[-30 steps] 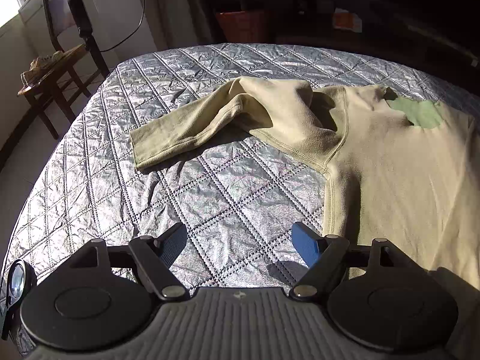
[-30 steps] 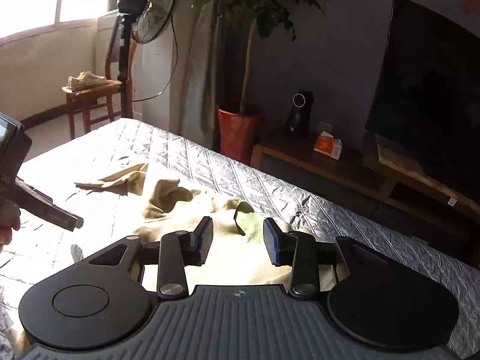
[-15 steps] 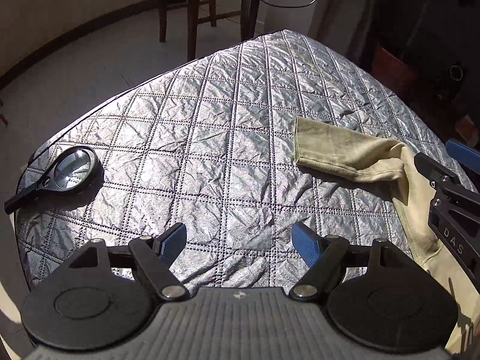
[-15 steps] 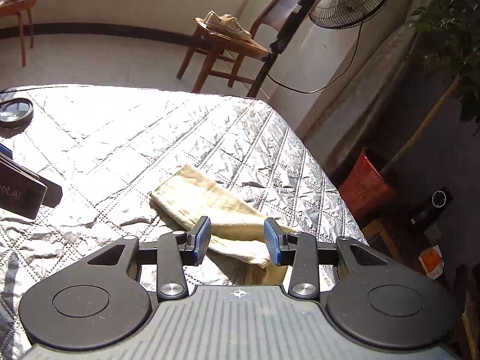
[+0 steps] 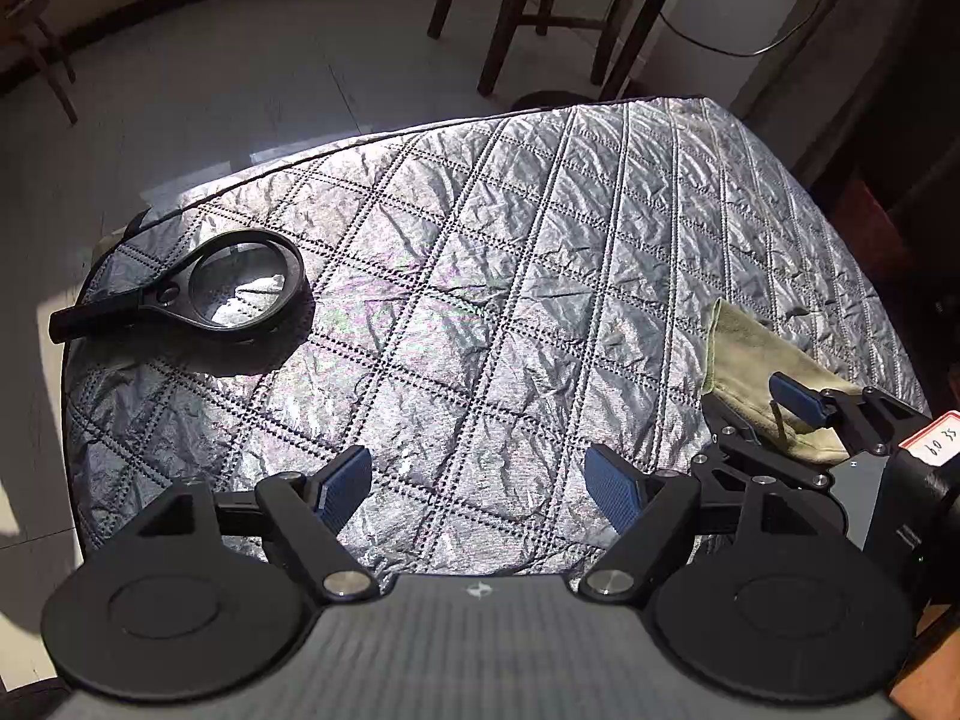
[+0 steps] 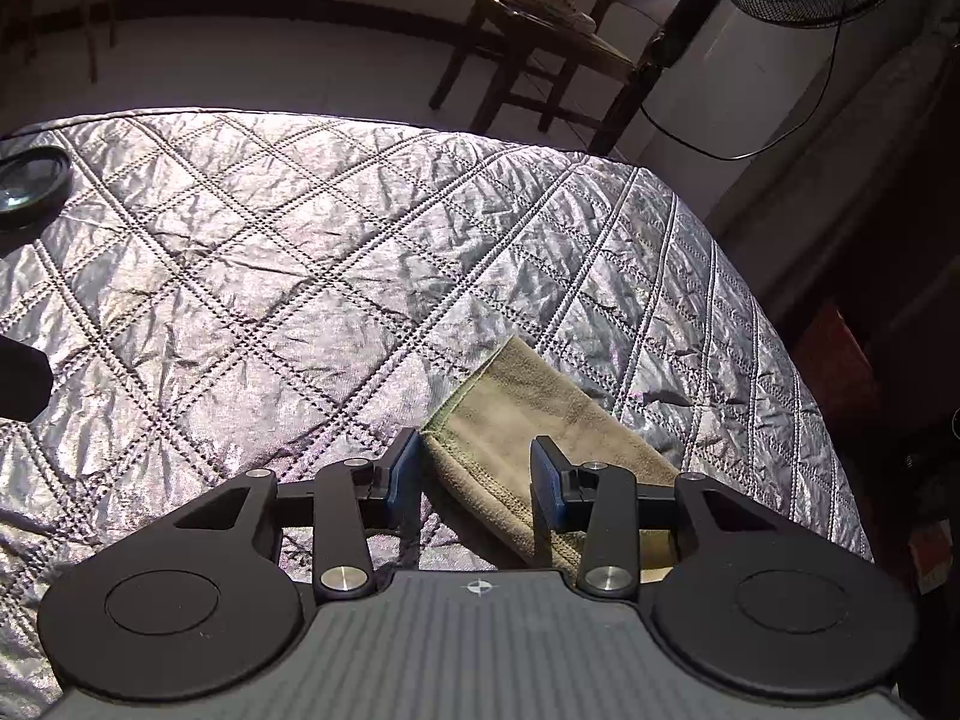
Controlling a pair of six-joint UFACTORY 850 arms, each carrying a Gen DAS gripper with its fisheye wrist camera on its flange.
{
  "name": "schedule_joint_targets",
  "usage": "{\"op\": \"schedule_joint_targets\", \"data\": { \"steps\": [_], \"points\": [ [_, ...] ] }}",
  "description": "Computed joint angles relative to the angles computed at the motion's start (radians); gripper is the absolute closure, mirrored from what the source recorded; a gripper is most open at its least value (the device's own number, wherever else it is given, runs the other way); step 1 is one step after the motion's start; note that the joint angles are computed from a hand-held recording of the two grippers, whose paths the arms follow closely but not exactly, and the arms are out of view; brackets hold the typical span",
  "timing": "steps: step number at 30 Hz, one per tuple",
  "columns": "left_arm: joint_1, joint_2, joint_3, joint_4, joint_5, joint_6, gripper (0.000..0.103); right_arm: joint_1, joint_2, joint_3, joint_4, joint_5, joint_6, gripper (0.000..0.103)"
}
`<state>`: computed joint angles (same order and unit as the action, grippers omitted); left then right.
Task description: Fold clothes
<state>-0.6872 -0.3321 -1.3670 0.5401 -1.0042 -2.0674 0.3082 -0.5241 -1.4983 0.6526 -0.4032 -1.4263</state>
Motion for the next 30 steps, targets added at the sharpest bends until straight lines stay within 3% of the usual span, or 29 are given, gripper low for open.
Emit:
{"op": "schedule_joint_targets", "data": {
  "steps": [1,3,10,13,16,21,30],
  "points": [
    [0.001,0.002,0.002,0.000,0.002,-0.003,0.028,0.002,-0.002,-0.009,-0.028,-0.011,0.042,0.101],
    [0.002,0.005,0.006,0.001,0.007,-0.005,0.028,-0.011,-0.005,-0.037,0.028,-0.081,0.072,0.101],
    [0.005,-0.002,0.002,-0.021,0.025,0.018,0.027,-0.107,0.010,-0.196,0.343,-0.215,0.177,0.101],
    [0.001,-0.006,-0.004,-0.016,0.029,0.019,0.027,-0.165,0.016,-0.259,0.459,-0.245,0.247,0.101],
    [-0.006,-0.019,-0.024,-0.008,0.027,0.036,0.027,-0.225,0.071,-0.219,0.581,-0.249,0.244,0.101],
    [-0.017,-0.052,-0.063,-0.016,0.029,0.085,0.027,-0.319,0.165,-0.096,0.673,-0.206,0.277,0.101],
    [-0.053,-0.125,-0.166,0.000,0.034,0.204,0.027,-0.485,0.443,0.292,0.865,0.017,0.256,0.101]
  ]
}}
